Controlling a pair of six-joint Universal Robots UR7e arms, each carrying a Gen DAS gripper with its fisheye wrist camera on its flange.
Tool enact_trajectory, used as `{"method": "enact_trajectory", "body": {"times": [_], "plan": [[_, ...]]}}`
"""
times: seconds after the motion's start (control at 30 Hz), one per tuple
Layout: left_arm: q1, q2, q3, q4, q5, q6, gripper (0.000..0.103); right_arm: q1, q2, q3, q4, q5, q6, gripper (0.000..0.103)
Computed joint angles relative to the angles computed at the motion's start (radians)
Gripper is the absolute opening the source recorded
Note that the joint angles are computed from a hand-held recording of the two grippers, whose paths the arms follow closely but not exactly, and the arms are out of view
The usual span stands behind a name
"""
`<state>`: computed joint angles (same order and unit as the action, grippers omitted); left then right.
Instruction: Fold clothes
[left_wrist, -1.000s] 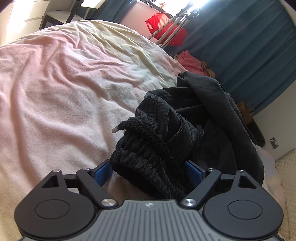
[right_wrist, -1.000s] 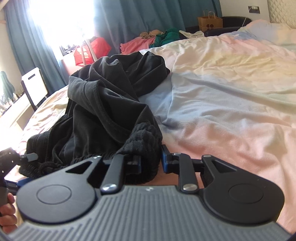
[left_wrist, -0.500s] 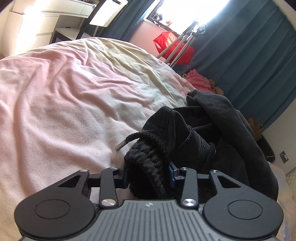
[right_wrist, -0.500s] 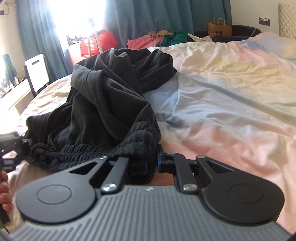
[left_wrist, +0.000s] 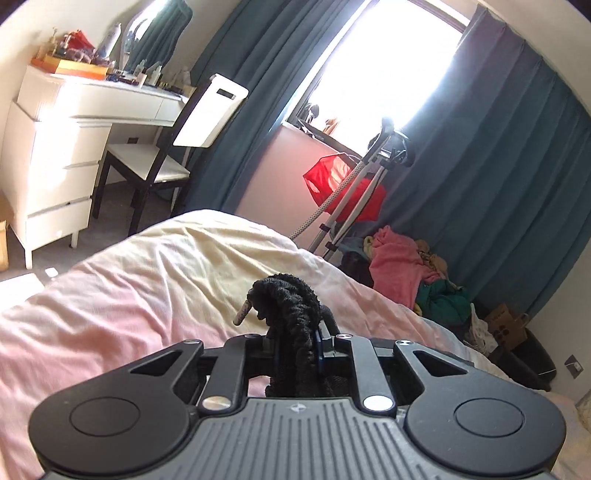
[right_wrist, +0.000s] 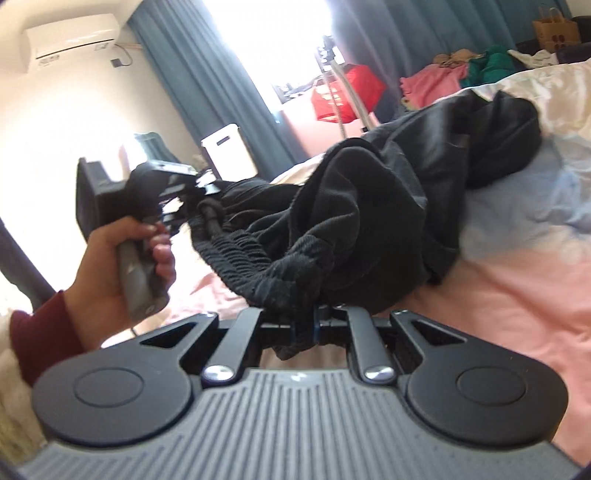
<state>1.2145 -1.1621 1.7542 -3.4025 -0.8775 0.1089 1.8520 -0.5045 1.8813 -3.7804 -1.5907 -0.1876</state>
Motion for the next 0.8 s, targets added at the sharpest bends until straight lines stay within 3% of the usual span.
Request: {"method": "enact_trajectory", "body": {"times": [0.13,0.27,0.37,0.43,0.5,0.57,0.7,0.8], "plan": [[0.059,0.013,-0.229,0.224,-0.016,0.061,0.017,0.058,0.144,-0.21,0.104,0.09,0.069,0.012],[0.122,0.079,-0.47,0.388,-0.027,0.156,0.018,0.09,0.291,-0.473,0.281,0.197,0.112,0.012],[0.169,0.169,-0.673,0.51,-0.018,0.292,0.018,0.115,0.422,-0.698,0.416,0.234,0.085,0.012],[0.215,0.245,-0.817,0.63,-0.029,0.321,0.019,0.127,0.514,-0.865,0.53,0.217,0.082,0.012],[0.264,0.302,-0.91,0.71,-0.089,0.314,0.019,0.125,0.582,-0.986,0.623,0.202,0.095,0.012],[0.319,0.32,-0.917,0.697,-0.204,0.284,0.022,0.112,0.625,-1.06,0.685,0.21,0.117,0.013],[0.382,0.333,-0.887,0.626,-0.283,0.257,0.025,0.093,0.642,-1.085,0.716,0.241,0.119,0.014],[0.401,0.309,-0.831,0.568,-0.307,0.287,0.041,0.091,0.627,-1.064,0.714,0.255,0.113,0.016]]}}
